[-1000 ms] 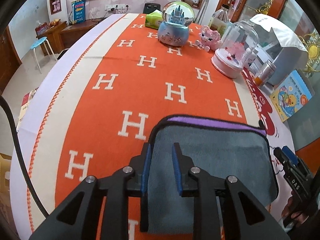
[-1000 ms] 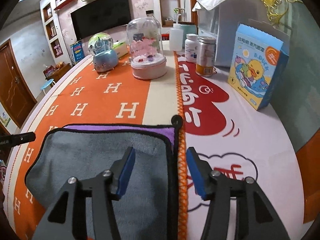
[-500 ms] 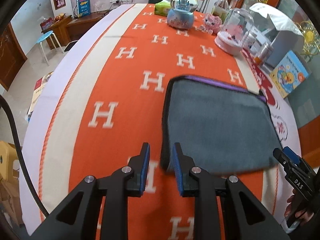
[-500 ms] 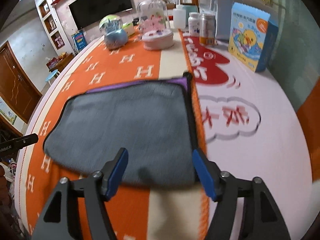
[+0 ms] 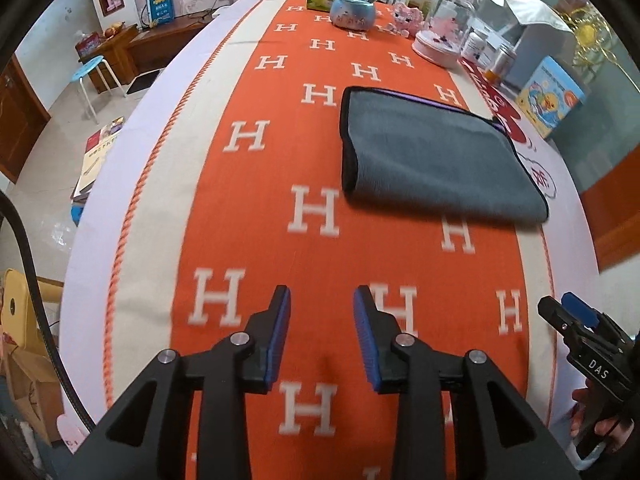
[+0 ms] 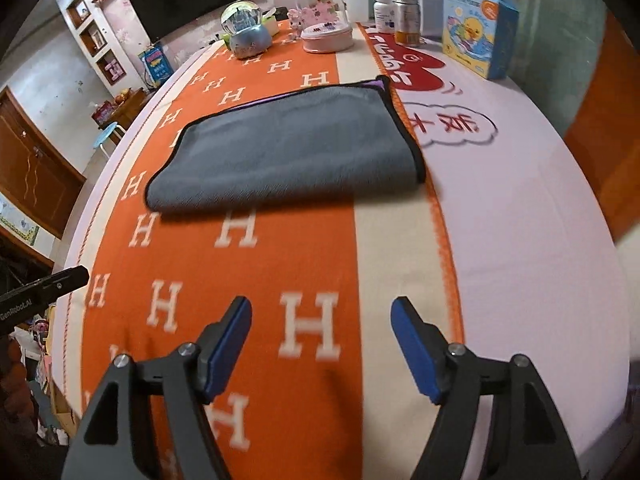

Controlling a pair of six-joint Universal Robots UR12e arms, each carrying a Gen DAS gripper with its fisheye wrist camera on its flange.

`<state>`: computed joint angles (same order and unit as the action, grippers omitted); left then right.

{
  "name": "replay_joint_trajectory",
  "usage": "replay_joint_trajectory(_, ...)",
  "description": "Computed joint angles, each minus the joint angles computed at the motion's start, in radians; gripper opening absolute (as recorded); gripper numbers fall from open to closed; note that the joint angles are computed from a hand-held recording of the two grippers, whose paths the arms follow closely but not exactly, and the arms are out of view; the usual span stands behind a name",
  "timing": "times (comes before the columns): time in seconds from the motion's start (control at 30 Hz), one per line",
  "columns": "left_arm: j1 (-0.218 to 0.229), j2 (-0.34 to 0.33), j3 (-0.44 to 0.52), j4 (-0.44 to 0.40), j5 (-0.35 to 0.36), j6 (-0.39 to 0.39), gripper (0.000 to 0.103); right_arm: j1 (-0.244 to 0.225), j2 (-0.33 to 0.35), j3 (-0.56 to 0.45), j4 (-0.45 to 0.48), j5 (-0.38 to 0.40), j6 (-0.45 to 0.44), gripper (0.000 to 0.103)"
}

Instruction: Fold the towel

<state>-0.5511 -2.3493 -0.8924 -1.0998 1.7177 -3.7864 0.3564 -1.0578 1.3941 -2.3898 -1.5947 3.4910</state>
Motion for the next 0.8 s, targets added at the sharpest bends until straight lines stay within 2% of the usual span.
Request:
replay_joint_trajectory(0.07, -0.004, 0.028, -0.036, 0.016, 0.0, 0.007, 0.032, 0.01, -0.023, 0.016, 0.014, -0.006, 0.023, 0.073)
replay_joint_trajectory(0.17, -0.011, 0.064, -0.077, 0.035, 0.004, 0.016, 0.041, 0.026, -0.05, 0.028, 0.038, -0.037, 0.041, 0.083)
replay_joint_trajectory(0.33, -0.025, 0.101, -0.103, 0.031, 0.015, 0.027, 0.046, 0.045, -0.095, 0.049, 0.04, -0.06, 0.074, 0.085)
replay_joint_trajectory(0.47, -0.04, 0.122, -0.111, 0.038, 0.047, 0.024, 0.055, 0.055, -0.122, 0.05, 0.061, -0.069, 0.064, 0.087)
replay_joint_trajectory(0.6, -0.048, 0.137, -0.109, 0.038, 0.033, 0.003, 0.056, 0.06, -0.146, 0.05, 0.074, -0.07, 0.049, 0.09)
replay_joint_trajectory(0.7, -0.061, 0.141, -0.097, 0.033, 0.064, -0.018, 0.058, 0.058, -0.163, 0.048, 0.082, -0.058, 0.034, 0.091)
replay_joint_trajectory(0.8, -0.077, 0.141, -0.083, 0.03, 0.101, -0.03, 0.065, 0.056, -0.178, 0.043, 0.104, -0.044, 0.032, 0.093)
